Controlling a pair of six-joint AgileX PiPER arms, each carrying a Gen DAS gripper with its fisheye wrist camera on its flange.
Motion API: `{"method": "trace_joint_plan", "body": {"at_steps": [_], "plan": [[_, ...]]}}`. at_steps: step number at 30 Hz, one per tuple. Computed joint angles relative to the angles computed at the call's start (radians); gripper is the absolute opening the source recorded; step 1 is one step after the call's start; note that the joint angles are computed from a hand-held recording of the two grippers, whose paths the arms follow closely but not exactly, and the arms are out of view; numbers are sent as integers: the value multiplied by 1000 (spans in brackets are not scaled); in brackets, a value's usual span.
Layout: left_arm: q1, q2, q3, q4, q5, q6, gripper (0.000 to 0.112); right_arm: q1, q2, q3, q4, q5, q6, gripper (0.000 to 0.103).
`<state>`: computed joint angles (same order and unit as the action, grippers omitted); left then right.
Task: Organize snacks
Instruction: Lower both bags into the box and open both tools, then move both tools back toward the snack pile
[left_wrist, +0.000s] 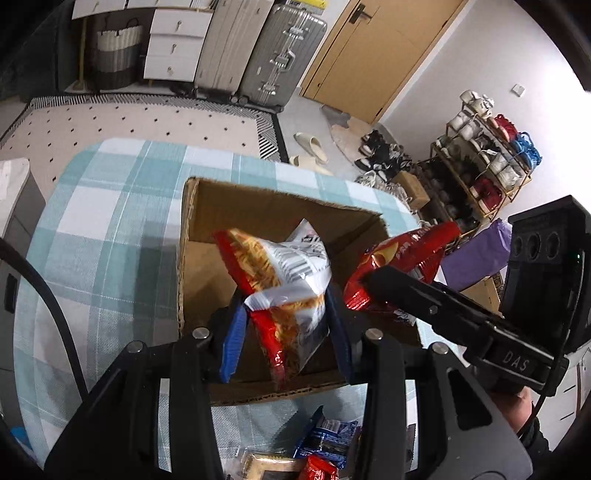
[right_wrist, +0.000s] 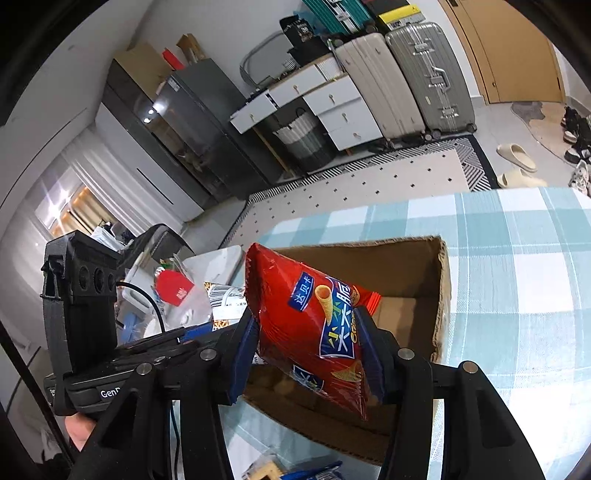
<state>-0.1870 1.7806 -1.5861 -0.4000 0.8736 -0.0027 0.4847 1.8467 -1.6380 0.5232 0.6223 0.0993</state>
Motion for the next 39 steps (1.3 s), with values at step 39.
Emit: {"method": "trace_joint_plan", "body": {"at_steps": [39], "plan": [[-372, -537, 166, 609, 126, -468, 80, 250, -458, 252, -596, -57, 541, 79]]}}
